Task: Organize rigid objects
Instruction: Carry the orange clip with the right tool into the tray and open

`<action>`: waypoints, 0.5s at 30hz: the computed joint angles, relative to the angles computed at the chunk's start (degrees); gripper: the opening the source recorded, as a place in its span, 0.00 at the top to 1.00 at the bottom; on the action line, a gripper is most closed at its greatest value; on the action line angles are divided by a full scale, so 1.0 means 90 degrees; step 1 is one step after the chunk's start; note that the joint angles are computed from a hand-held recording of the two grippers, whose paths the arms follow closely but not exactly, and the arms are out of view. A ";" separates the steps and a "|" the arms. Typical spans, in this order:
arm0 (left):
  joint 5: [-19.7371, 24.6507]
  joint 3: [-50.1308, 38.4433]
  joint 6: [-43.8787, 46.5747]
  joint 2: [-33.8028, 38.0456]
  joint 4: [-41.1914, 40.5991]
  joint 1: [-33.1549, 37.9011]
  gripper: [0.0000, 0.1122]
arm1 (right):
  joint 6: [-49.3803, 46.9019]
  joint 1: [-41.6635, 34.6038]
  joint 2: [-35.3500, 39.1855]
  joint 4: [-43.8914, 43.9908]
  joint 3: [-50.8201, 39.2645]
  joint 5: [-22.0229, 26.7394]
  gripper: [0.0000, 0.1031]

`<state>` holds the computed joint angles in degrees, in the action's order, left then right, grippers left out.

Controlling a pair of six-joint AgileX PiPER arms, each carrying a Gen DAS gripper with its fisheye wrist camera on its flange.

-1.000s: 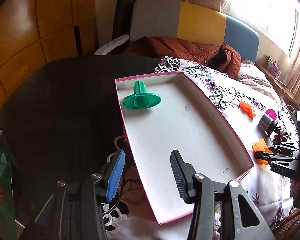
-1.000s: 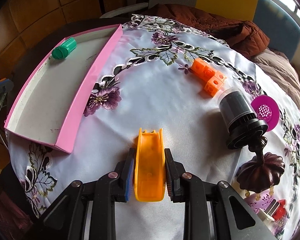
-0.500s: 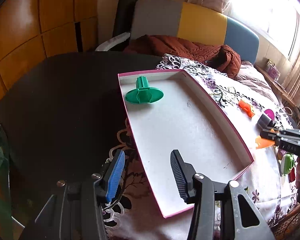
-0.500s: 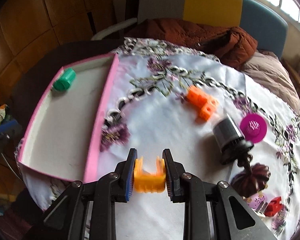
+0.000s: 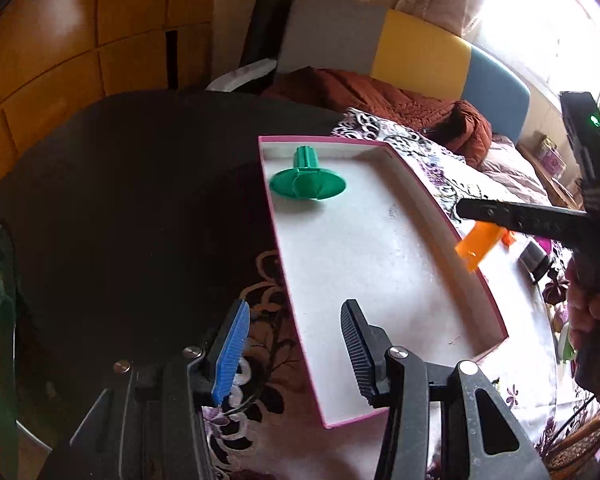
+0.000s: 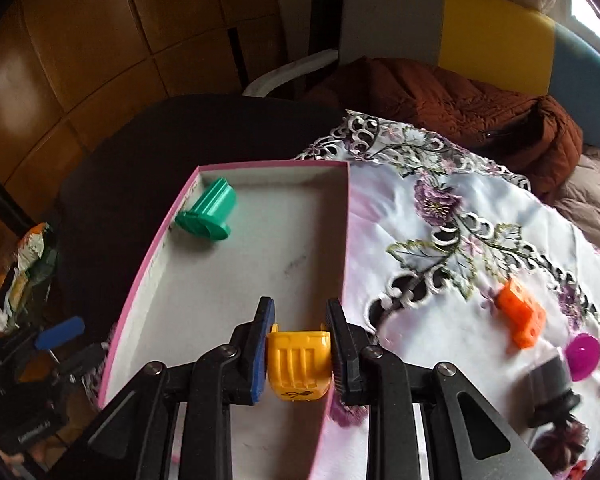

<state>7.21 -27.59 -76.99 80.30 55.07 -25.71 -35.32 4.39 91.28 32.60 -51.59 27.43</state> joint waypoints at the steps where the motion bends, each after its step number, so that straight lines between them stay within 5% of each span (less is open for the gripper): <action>1: -0.0038 0.0021 0.0005 0.0009 -0.0001 0.0055 0.57 | 0.0064 0.0045 0.0130 0.0049 -0.0149 0.0039 0.75; 11: -0.0313 0.0139 0.0700 0.0078 -0.0691 0.0464 0.57 | 0.1471 0.0728 0.1654 -0.0576 -0.1901 0.0536 0.74; 15: -0.0365 0.0215 0.0965 0.0025 -0.0933 0.0557 0.57 | 0.2027 0.0802 0.1918 -0.0619 -0.2217 0.0189 0.41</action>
